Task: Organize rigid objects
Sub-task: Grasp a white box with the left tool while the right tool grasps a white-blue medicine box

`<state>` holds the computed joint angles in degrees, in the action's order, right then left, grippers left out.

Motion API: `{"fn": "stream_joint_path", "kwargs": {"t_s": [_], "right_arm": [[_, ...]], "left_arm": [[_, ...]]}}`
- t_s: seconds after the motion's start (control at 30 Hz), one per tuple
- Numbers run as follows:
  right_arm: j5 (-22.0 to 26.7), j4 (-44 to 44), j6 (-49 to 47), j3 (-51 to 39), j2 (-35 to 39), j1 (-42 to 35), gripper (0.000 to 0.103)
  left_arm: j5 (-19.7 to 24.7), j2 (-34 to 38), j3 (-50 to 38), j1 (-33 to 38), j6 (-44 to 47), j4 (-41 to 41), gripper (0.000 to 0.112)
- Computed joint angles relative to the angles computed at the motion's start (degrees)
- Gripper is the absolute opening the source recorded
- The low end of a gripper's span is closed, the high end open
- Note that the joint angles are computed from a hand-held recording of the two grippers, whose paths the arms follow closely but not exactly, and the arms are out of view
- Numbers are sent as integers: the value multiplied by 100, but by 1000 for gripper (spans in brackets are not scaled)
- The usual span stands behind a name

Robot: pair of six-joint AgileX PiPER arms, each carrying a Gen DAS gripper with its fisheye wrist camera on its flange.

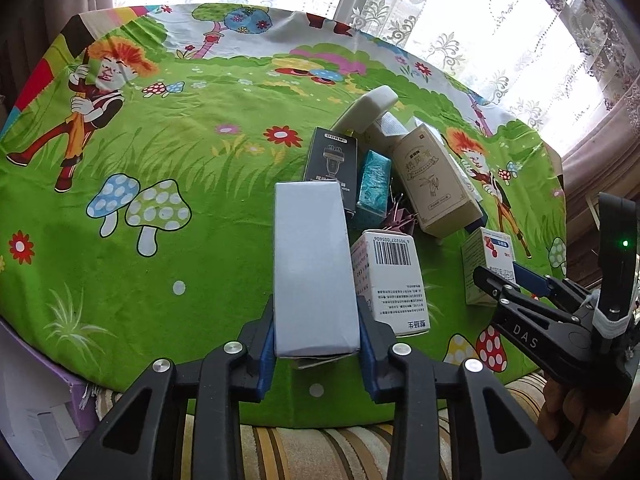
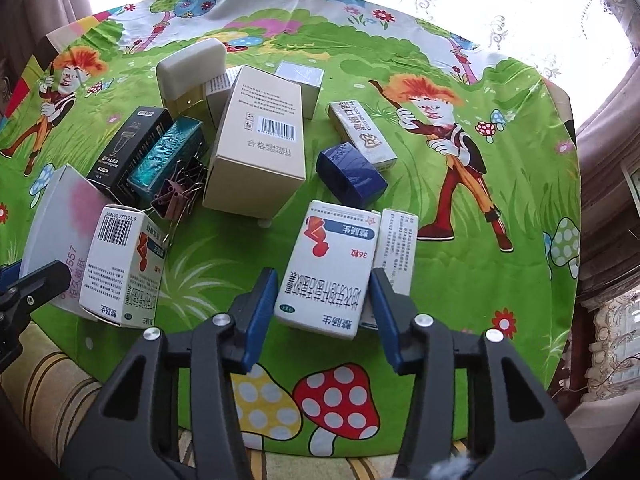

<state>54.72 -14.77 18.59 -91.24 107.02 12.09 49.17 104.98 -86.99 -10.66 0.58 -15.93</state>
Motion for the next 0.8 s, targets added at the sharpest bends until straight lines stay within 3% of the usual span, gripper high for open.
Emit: {"fn": "stream_joint_path", "kwargs": {"t_s": [0.3, 0.8], "right_arm": [[-580, 734, -324, 475, -469, -289, 50], [-641, 1342, -576, 923, -1345, -392, 50]], "left_arm": [[-168, -176, 212, 82, 31, -139, 35], [-359, -867, 831, 301, 168, -334, 35]]}}
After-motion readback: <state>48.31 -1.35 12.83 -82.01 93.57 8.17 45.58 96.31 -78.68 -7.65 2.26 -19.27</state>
